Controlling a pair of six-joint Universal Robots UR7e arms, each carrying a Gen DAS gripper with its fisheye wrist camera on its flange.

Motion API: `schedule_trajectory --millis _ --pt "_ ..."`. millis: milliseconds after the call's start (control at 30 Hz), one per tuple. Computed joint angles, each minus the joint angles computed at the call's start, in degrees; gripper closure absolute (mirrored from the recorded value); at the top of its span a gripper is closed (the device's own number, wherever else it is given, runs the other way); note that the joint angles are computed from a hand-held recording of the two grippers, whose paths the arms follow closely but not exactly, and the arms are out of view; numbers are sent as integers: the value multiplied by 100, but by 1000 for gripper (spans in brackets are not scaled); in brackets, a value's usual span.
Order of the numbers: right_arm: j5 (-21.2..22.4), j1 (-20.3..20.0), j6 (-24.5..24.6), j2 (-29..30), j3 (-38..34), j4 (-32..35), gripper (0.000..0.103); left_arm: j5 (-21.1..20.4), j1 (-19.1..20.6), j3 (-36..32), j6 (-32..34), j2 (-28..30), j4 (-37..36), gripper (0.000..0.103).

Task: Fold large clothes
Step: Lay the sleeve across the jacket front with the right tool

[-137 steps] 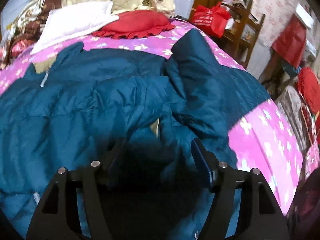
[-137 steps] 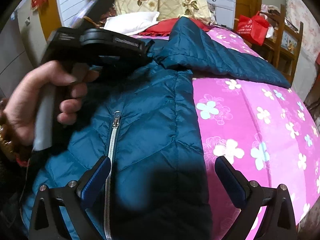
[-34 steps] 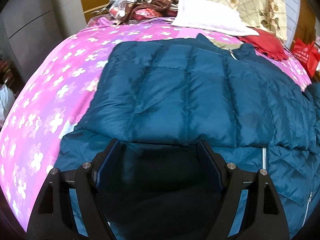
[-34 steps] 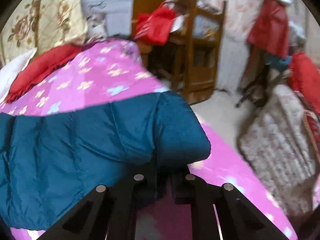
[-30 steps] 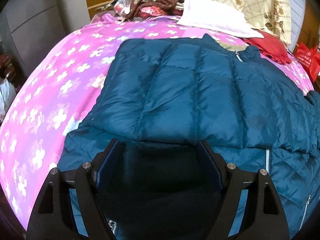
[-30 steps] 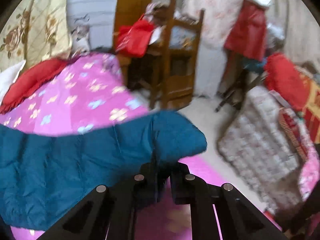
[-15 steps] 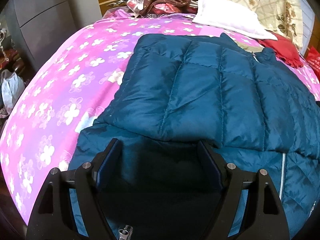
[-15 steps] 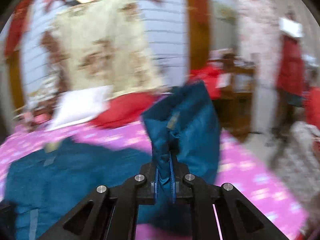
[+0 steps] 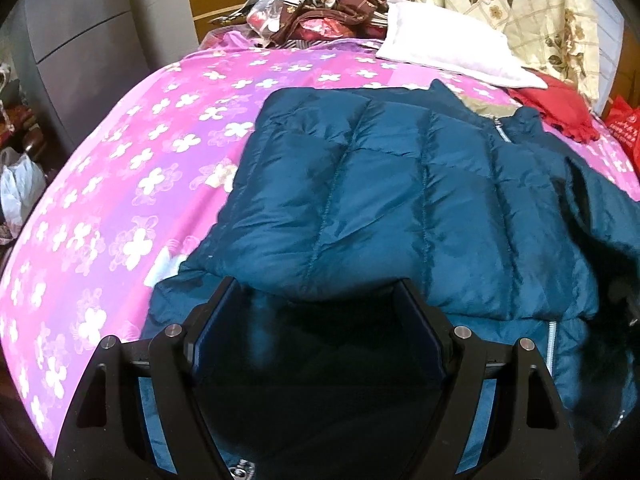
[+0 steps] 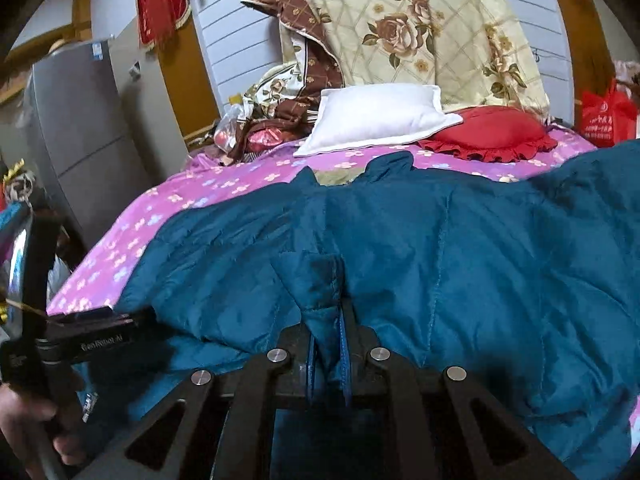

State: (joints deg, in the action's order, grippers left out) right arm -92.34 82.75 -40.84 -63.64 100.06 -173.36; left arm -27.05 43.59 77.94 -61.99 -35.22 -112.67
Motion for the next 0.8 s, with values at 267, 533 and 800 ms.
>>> schedule_trajectory --millis 267,533,800 --pt "-798 263 -307 -602 684 -435 17 -24 -119 327 1425 31 -1836 24" --pt "-2537 17 -160 -790 1112 -1200 17 -1234 -232 58 3014 410 -3228 24" --pt "-2336 -287 361 -904 918 -233 0 -2393 -226 -2023 4236 1705 -2884 24"
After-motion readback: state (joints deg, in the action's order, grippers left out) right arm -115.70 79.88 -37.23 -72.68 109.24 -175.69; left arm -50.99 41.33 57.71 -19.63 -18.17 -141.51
